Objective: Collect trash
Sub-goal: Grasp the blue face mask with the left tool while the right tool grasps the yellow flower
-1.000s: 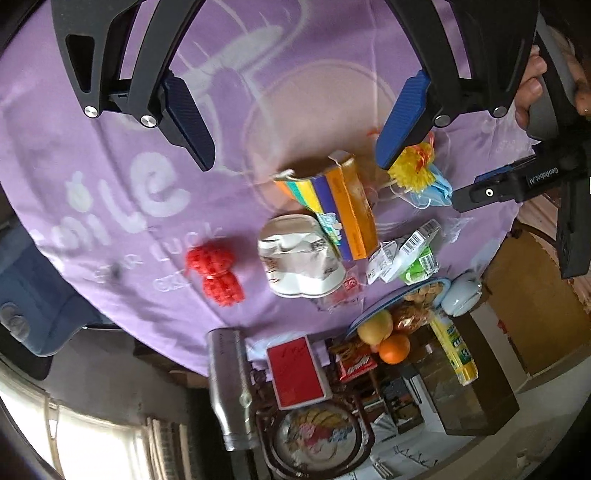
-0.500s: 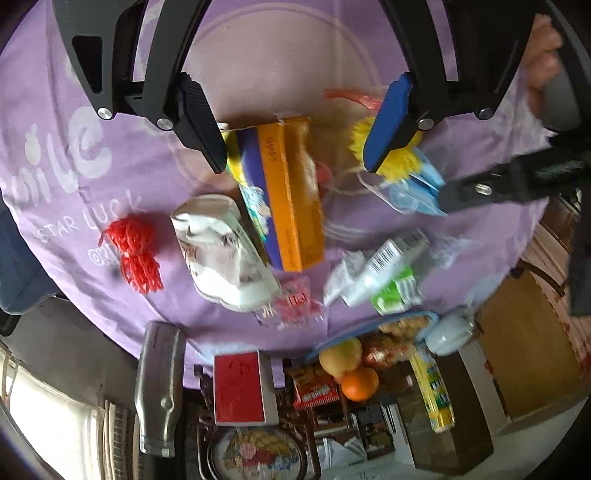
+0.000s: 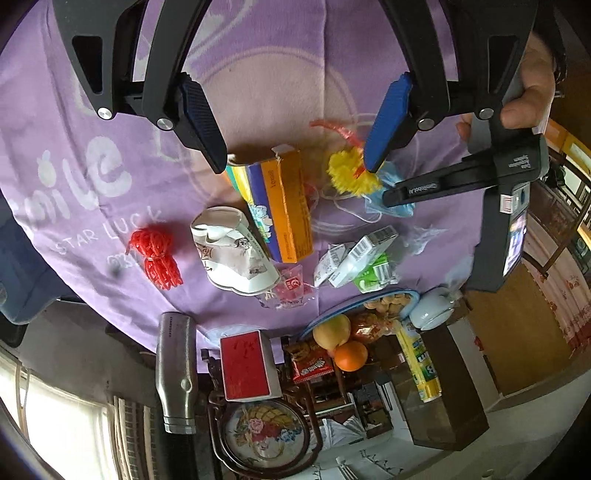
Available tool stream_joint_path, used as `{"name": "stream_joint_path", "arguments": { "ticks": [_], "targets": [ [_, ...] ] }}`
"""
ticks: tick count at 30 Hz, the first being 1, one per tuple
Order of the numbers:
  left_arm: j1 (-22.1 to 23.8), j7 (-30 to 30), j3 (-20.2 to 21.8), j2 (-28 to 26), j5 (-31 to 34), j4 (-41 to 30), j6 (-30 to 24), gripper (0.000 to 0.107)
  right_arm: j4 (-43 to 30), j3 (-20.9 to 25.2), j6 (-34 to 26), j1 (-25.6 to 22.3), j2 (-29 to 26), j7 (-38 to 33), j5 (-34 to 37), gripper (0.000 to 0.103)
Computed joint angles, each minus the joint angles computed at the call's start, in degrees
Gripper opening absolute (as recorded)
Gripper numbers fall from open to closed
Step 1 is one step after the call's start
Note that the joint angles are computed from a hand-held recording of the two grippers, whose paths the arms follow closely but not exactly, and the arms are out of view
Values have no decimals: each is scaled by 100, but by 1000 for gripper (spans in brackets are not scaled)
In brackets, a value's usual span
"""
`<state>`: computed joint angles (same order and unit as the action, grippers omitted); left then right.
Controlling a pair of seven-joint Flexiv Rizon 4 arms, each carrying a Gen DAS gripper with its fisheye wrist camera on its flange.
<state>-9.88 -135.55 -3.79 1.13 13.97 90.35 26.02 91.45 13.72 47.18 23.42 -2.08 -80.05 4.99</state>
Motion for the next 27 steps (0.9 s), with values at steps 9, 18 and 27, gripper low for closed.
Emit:
{"name": "stream_joint_path", "arguments": {
  "ticks": [9, 18, 27],
  "targets": [
    [246, -747, 85, 645, -324, 611, 789, 18, -2, 104, -85, 161, 18, -422, -32, 76],
    [578, -1684, -121, 992, 376, 588, 441, 19, -720, 172, -994, 449, -628, -728, 221, 64],
    [607, -1500, -116, 982, 189, 647, 516, 19, -1020, 236, -1303, 693, -1034, -674, -206, 39]
  ]
}}
